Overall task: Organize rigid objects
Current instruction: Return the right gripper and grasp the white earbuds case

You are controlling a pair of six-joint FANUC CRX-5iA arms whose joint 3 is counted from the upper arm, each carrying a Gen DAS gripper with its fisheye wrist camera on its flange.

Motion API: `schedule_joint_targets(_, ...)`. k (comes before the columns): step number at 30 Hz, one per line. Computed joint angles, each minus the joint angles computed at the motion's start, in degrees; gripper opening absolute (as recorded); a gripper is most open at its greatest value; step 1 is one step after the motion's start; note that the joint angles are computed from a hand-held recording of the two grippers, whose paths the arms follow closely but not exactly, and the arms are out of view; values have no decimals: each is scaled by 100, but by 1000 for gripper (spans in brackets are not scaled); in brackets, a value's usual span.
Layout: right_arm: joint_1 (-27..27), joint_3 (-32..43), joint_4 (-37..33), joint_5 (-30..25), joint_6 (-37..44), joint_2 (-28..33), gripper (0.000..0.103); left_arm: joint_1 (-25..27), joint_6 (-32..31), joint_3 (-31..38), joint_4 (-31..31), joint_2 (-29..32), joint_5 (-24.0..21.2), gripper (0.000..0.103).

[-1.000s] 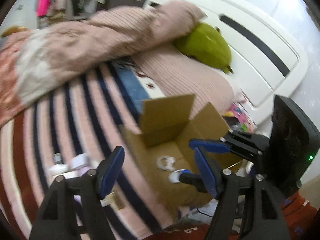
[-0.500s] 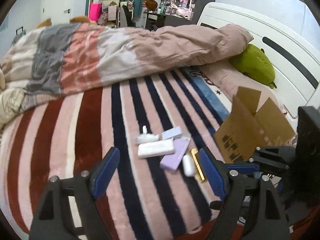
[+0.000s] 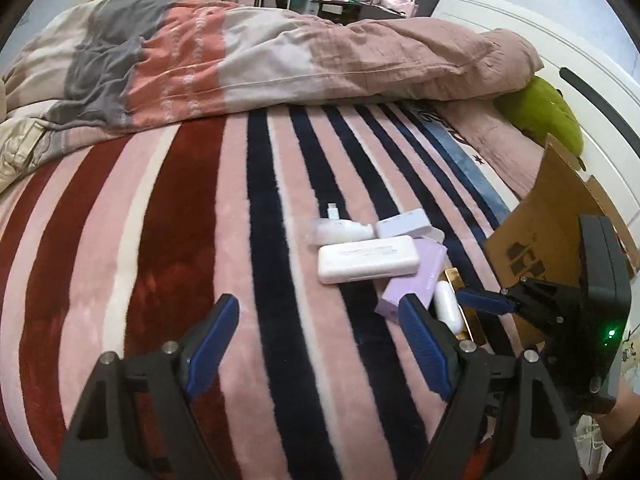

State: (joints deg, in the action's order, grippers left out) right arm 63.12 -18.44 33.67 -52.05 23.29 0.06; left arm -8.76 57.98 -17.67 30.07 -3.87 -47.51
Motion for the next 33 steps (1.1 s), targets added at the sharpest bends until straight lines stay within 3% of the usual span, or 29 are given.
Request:
schedule_joint_targets(3, -11, 9, 386, -148, -88, 186, 46, 28, 74, 5, -115, 32, 18, 79)
schedule_joint_targets(4, 20, 9, 532, -243, -113, 252, 40, 38, 132, 25, -175, 50, 14, 79)
schedule_joint_targets(7, 140, -57, 864, -449, -286, 322, 33, 92, 198, 6, -181, 61, 3, 79)
schedule_joint_targets(10, 227, -214, 837, -299, -483, 100, 23, 138, 36, -106, -5, -12, 20, 79)
schedule_joint_targets(12, 221, -377, 636, 156, -519, -179, 22, 153, -108, -179, 141, -56, 36, 79)
schedule_joint_targets(14, 234, -359, 391, 418, -298, -238, 22, 174, -270, -256, 335, -81, 32, 79)
schedule_joint_targets(17, 336, -242, 374, 217, -274, -123, 28, 189, -259, -268, 350, -85, 13, 79)
schedule_joint_targets(19, 297, -206, 154, 255, -307, -149, 52, 178, -174, -245, 243, -92, 34, 79)
schedule_joint_targets(21, 203, -244, -75, 471, -443, -215, 58, 195, -137, -238, 244, -65, 30, 79)
schedule_joint_targets(24, 117, -279, -382, 690, -456, -269, 58, 222, -109, -225, 274, -9, 1, 79)
schedule_joint_targets(31, 195, -82, -152, 590, -418, 4, 57, 245, -225, -264, 461, 47, -51, 79)
schedule_joint_targets(32, 222, -24, -113, 484, -384, 83, 54, 252, -330, -291, 580, 69, -94, 79)
schedule_joint_targets(33, 259, 9, -32, 351, -358, 148, 40, 254, -435, -313, 691, 95, -141, 79)
